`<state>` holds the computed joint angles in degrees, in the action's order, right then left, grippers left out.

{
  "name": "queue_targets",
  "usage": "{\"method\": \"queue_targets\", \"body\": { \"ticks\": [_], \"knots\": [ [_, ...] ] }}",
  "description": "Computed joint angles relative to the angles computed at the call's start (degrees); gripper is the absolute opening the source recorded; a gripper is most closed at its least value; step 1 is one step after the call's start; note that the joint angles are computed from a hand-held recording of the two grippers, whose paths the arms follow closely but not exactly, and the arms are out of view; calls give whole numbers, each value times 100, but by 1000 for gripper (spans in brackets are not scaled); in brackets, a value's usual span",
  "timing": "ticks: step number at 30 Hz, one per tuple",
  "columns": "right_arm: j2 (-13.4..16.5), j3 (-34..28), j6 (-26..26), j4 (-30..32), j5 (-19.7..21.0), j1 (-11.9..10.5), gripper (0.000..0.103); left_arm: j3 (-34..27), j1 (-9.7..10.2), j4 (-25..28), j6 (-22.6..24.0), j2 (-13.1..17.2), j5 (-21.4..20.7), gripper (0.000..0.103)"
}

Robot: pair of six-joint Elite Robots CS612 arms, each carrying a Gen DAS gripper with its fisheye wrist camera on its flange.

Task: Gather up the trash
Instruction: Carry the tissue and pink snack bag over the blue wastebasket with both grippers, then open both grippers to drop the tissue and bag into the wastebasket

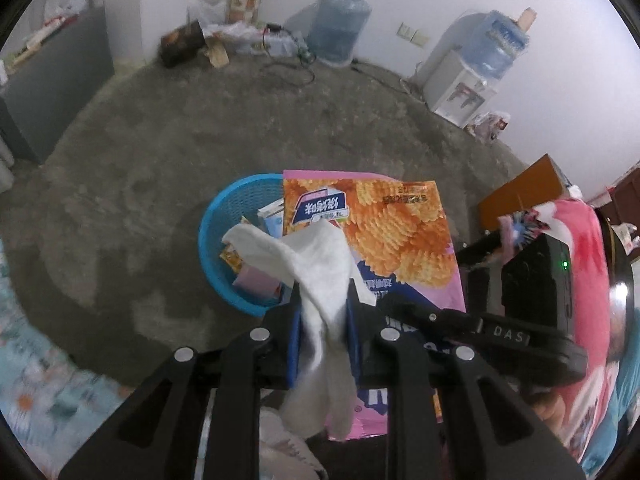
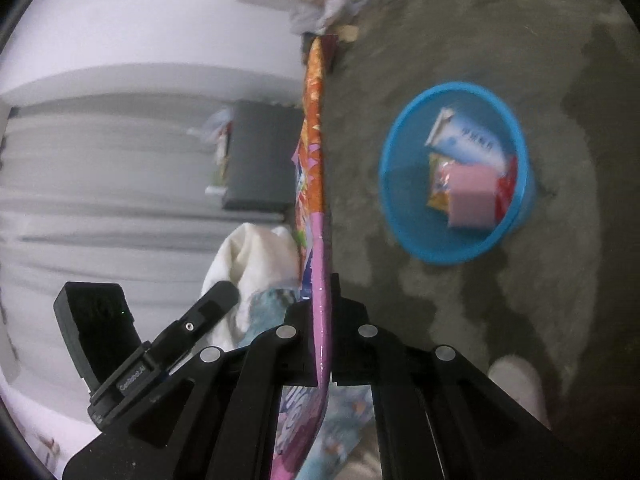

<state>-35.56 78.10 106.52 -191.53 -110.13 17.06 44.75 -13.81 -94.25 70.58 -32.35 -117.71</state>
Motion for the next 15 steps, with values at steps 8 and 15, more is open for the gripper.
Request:
{"method": "queue_targets", "body": {
  "ticks": [8, 15],
  "knots": [
    [124, 278, 290, 754, 437, -402, 51, 417, -371, -1189, -782, 114, 411, 70],
    [3, 414, 657, 2231, 716, -414, 52, 196, -346, -879, -915, 217, 516, 72]
  ]
}}
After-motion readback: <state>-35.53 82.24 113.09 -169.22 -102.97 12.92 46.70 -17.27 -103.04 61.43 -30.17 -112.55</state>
